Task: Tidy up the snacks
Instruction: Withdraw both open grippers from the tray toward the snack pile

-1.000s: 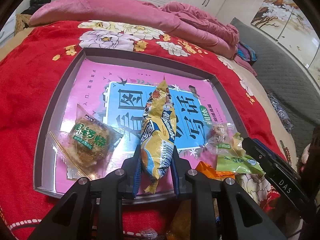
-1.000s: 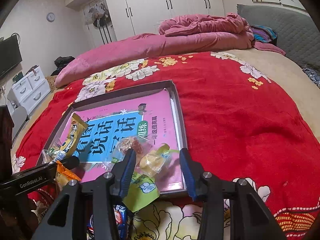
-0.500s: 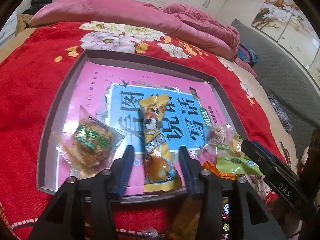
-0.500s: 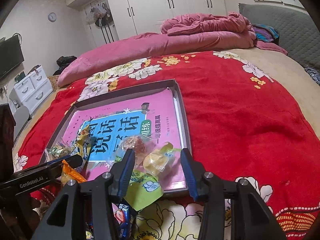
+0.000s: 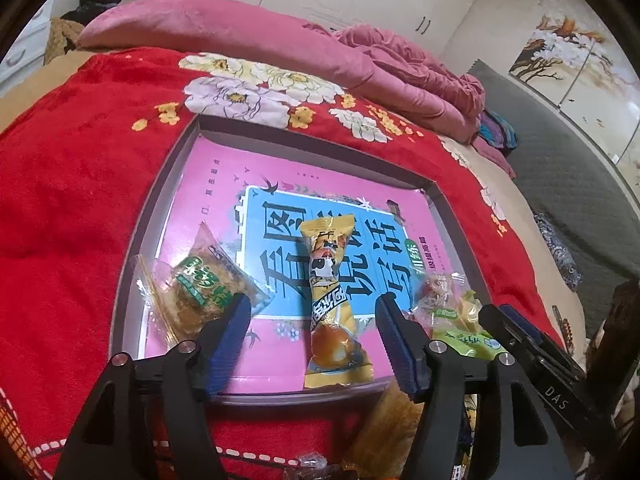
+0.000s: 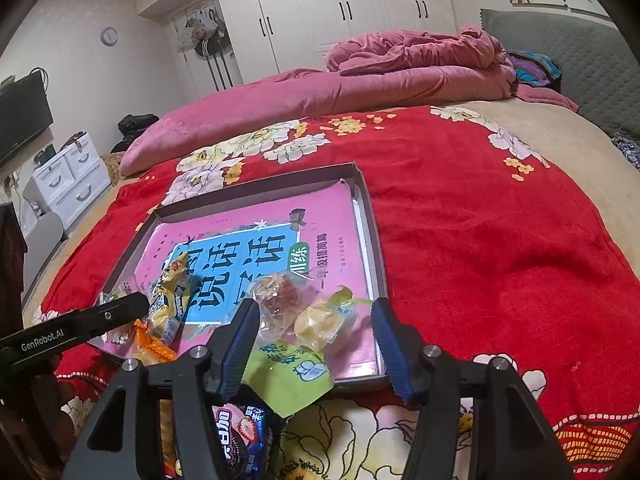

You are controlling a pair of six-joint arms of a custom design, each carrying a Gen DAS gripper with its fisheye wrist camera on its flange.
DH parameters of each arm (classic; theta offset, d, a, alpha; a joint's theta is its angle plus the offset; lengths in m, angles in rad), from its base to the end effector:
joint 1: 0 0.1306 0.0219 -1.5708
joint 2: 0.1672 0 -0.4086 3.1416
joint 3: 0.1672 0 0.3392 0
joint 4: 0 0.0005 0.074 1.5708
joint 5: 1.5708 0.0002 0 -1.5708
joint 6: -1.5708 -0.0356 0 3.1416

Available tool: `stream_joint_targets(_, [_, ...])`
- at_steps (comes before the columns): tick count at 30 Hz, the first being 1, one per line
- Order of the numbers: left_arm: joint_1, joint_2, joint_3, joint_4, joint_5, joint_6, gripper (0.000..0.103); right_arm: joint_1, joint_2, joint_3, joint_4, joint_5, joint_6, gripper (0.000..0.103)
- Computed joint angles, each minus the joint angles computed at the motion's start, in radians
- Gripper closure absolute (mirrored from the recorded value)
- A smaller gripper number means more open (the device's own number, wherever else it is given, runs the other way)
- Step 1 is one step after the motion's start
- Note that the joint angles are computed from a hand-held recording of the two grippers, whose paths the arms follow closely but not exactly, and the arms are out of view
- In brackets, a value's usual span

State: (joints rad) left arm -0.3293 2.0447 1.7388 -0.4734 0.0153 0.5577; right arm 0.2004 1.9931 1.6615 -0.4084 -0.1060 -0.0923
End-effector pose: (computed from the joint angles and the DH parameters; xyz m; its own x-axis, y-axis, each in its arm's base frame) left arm 0.6313 -0.2169 0.2788 -0.7408 -0.3060 -0.5979 -0.0689 0.9201 -0.3856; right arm 0.6368 0.1327 0.2859 -0.6833 -0.0453 -0.7287 -0.2124 0.9672 0.1391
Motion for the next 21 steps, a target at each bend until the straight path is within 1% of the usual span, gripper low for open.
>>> stream_joint_targets(2, [-0.001,-0.013,-0.015,0.013,-0.015,-0.012,0.03,0.001,-0.002,-0.003,0.004,-0.002,0.009,0.044])
stream_joint_targets(4, [0.002,-0.024,-0.03,0.024,-0.022,-0.012,0.03,0.002,-0.005,-0.006,0.009,-0.003,0.014,0.043])
stream_joint_targets(10, [0.021,-0.055,-0.082,0.063,-0.002,0.034,0.028,0.001,-0.01,-0.014,0.014,-0.003,0.01,0.041])
stream_joint_targets(13, [0.026,-0.063,-0.096,0.071,-0.001,0.05,0.027,-0.001,-0.013,-0.017,0.018,0.002,0.005,0.04])
stream_joint_targets(19, [0.029,-0.074,-0.11,0.08,-0.012,0.058,0.026,-0.004,-0.023,-0.03,0.037,-0.007,-0.003,0.037])
stream_joint_targets(21, [0.028,-0.079,-0.117,0.087,-0.012,0.057,0.025,-0.005,-0.027,-0.035,0.045,-0.014,-0.01,0.034])
